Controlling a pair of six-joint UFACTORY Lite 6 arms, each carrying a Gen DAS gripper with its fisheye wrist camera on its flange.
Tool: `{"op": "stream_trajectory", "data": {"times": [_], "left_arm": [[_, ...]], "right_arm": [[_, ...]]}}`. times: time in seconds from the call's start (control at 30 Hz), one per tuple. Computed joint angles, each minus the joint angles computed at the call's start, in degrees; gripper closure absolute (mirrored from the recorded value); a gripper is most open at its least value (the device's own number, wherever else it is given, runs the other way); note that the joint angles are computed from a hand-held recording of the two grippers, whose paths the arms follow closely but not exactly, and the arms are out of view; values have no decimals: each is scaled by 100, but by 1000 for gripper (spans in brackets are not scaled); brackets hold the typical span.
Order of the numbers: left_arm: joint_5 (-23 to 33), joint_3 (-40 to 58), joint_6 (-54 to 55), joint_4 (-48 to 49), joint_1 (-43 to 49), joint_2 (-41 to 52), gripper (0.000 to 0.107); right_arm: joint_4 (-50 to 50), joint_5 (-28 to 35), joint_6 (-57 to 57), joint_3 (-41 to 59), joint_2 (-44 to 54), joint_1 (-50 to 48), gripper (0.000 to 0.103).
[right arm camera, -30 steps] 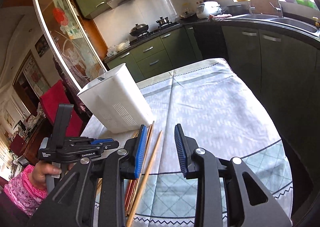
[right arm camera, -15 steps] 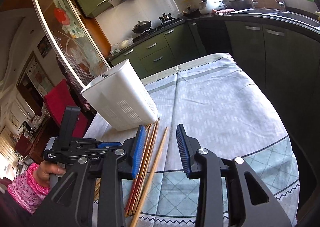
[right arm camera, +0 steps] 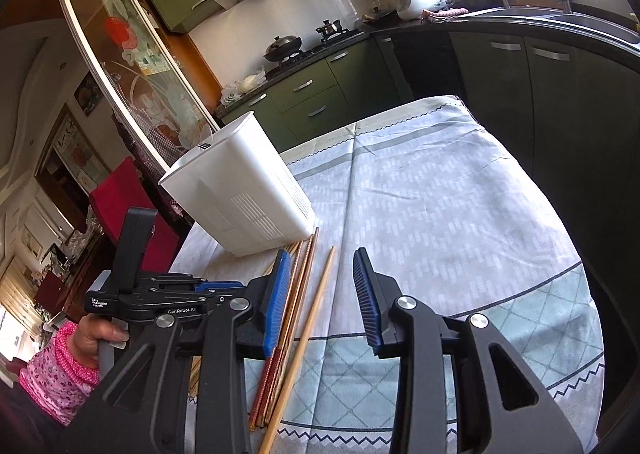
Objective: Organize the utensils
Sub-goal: 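Grasp one wooden chopstick with the left tool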
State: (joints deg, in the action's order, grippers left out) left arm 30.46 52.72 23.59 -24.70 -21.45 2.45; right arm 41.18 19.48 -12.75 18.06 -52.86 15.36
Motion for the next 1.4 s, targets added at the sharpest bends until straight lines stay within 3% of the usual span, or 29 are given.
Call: {"op": "stream_trajectory", "data": {"times": [0.13,0.43,0.77,1.0,1.2,1.4], "left_arm": [[121,76,-125,177,-13,43,90],[376,116,552,-444,481,-20,90],[280,137,225,-9,271,73,90],[104,339,-432,633,-102,297,90],[-158,212,-1608,1987,-781,200,97],[-215,77,-1721,2022,-883,98,101]], "right_arm": [[125,-24,-117,-15,53,-7,69],[207,-52,-182,-97,31,26,69],[77,-156,11,-123,65,178,69],[102,-133,26,-139,32,180,69],[351,43,-279,-199,-57,-25,69],[741,109,-705,-255,-38,-162,69]]}}
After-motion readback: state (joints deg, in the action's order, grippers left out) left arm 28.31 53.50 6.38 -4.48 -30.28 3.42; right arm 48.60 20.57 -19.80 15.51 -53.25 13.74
